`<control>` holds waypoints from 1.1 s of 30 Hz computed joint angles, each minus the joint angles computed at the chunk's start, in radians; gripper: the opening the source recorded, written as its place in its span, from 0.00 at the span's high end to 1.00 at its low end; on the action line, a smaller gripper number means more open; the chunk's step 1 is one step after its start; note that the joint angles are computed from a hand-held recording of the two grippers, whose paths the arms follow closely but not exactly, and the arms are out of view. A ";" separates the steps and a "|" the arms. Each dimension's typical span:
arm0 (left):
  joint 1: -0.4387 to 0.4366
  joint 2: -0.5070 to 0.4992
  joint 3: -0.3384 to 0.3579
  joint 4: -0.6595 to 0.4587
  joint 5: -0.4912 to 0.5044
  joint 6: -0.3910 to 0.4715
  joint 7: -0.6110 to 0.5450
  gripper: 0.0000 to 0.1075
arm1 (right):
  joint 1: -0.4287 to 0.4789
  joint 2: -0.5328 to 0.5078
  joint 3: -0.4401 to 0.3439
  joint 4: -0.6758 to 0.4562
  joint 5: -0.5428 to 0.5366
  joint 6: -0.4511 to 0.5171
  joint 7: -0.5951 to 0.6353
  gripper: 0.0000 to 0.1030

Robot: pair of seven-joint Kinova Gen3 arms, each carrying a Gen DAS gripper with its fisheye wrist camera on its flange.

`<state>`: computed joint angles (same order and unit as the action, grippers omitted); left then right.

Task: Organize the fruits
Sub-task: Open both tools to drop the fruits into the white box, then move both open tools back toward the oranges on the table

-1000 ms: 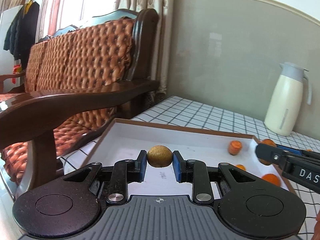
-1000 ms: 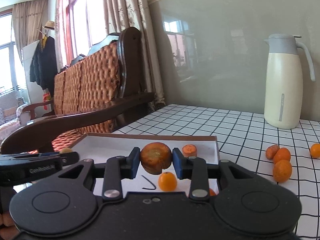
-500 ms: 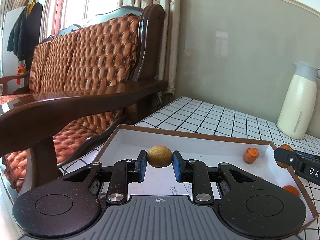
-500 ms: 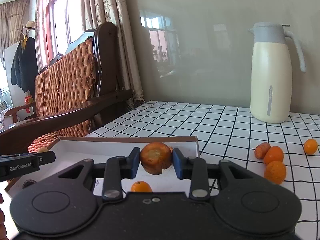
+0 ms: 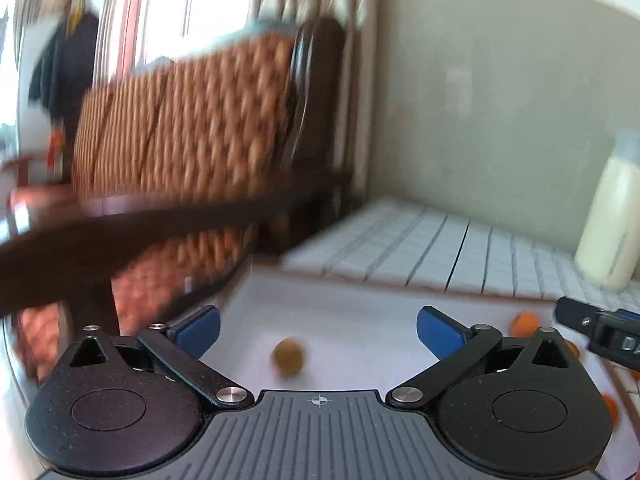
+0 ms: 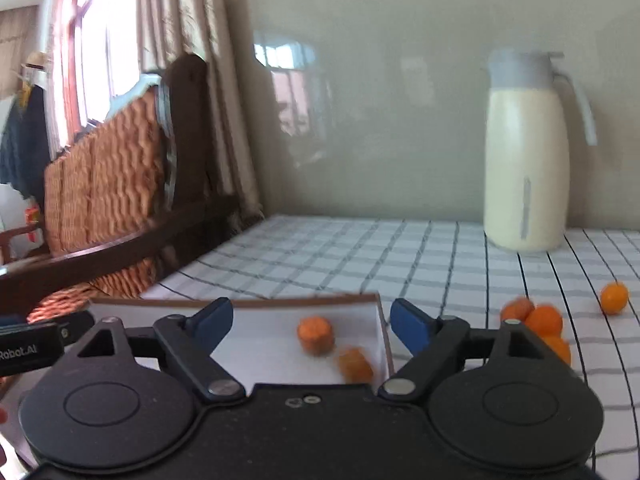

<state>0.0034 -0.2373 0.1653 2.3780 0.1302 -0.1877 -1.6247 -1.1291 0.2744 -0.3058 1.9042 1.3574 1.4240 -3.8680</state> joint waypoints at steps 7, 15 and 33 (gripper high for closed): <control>-0.030 -0.024 0.039 0.025 0.040 -0.074 -0.025 0.04 | -0.041 -0.034 -0.028 0.072 0.076 0.087 -0.111 0.07; -0.124 -0.071 0.172 0.075 0.158 -0.149 -0.144 0.04 | -0.049 -0.040 -0.061 0.118 0.077 0.171 -0.134 0.06; -0.284 -0.172 0.485 0.072 0.318 -0.088 -0.211 0.04 | -0.043 -0.171 -0.141 0.180 -0.145 0.198 -0.195 0.06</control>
